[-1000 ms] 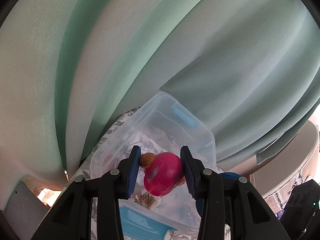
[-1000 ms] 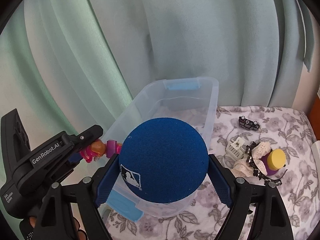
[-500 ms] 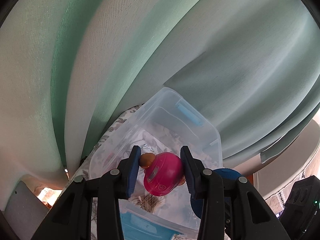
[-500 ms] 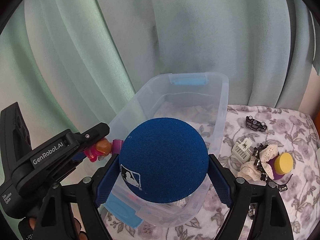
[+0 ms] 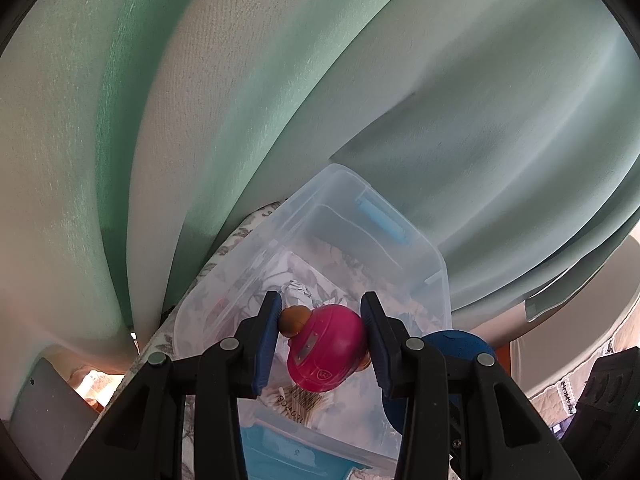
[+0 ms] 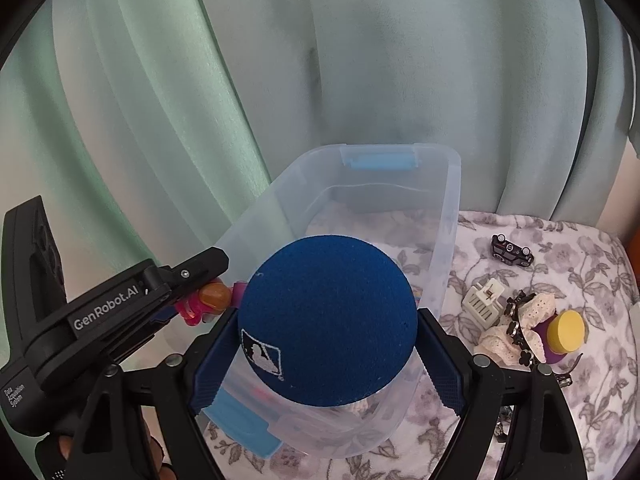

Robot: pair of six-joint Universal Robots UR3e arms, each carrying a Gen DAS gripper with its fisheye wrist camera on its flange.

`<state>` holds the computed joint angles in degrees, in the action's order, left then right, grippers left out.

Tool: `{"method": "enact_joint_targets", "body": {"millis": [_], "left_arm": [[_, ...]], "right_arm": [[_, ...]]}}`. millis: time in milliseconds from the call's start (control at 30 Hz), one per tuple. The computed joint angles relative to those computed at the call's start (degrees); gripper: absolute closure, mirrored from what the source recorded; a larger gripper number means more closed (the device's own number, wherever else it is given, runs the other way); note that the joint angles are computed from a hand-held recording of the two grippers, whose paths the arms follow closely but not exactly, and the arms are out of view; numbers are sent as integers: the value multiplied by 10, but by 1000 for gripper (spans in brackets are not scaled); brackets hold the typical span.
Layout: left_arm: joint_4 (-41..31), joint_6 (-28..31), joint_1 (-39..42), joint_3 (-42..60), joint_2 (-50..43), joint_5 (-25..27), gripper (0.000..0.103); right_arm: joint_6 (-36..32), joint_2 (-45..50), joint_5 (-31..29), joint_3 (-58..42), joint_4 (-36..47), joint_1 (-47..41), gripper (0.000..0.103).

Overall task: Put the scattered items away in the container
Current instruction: 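Open left gripper to drop the doll while right gripper releases the ball into the box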

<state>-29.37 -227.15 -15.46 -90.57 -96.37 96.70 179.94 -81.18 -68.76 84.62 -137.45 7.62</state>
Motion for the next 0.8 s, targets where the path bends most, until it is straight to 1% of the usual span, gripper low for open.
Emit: {"method": "enact_joint_targets", "body": {"millis": [267, 333, 400, 467, 500, 700, 767, 800], "left_arm": [[-8, -2, 3, -3, 6, -1, 60], [-14, -2, 2, 0, 7, 0, 60], [-18, -1, 1, 4, 6, 1, 60], [-24, -1, -2, 10, 6, 3, 61], [-25, -1, -3, 10, 6, 4, 61], [-41, 3, -20, 40, 3, 23, 61], [-55, 4, -28, 57, -4, 28, 59], [-59, 5, -32, 66, -8, 30, 56]], "right_arm": [[-7, 5, -19, -16, 15, 12, 16], [-10, 1, -13, -12, 15, 9, 16], [-8, -7, -5, -1, 6, 3, 14], [-7, -15, 1, 6, -2, -2, 7], [-8, -18, 3, 8, -3, -5, 6], [-12, -57, 11, 38, -15, -27, 6], [-12, -76, 16, 54, -16, -40, 6], [-14, -88, 18, 62, -15, -48, 6]]}}
